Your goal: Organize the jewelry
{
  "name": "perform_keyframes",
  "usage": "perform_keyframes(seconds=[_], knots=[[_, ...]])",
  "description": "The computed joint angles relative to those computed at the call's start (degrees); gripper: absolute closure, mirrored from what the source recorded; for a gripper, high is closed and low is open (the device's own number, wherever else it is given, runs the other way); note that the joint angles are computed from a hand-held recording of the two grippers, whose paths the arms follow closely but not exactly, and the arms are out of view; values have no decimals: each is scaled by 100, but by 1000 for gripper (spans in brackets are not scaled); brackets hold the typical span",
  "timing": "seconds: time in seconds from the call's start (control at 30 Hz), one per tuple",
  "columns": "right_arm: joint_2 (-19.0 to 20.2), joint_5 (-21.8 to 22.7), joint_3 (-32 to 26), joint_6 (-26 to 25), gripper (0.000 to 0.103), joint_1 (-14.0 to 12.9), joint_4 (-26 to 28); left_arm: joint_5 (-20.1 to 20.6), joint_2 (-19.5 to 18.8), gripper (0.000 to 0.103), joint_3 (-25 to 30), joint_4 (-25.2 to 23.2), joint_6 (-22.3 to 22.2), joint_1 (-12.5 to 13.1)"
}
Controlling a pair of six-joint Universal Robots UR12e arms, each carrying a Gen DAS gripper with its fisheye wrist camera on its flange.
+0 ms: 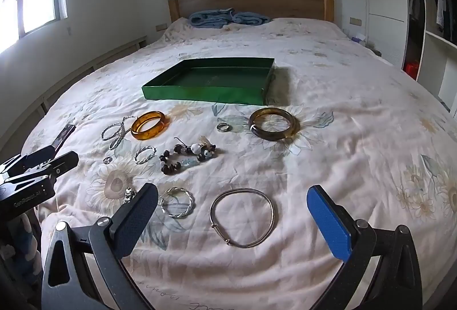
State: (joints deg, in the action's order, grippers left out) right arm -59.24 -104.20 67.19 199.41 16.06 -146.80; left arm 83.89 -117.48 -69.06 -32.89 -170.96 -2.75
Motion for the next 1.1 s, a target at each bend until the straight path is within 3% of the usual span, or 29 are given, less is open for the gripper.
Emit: perform_keyframes(seconds=[0.3, 1.1], knots=[[-3, 8, -2, -35, 1, 0, 5, 8, 32, 32, -160, 185, 73, -8], [-29, 22, 13, -73, 2, 2, -19, -135, 20, 32, 15, -227, 12, 27]])
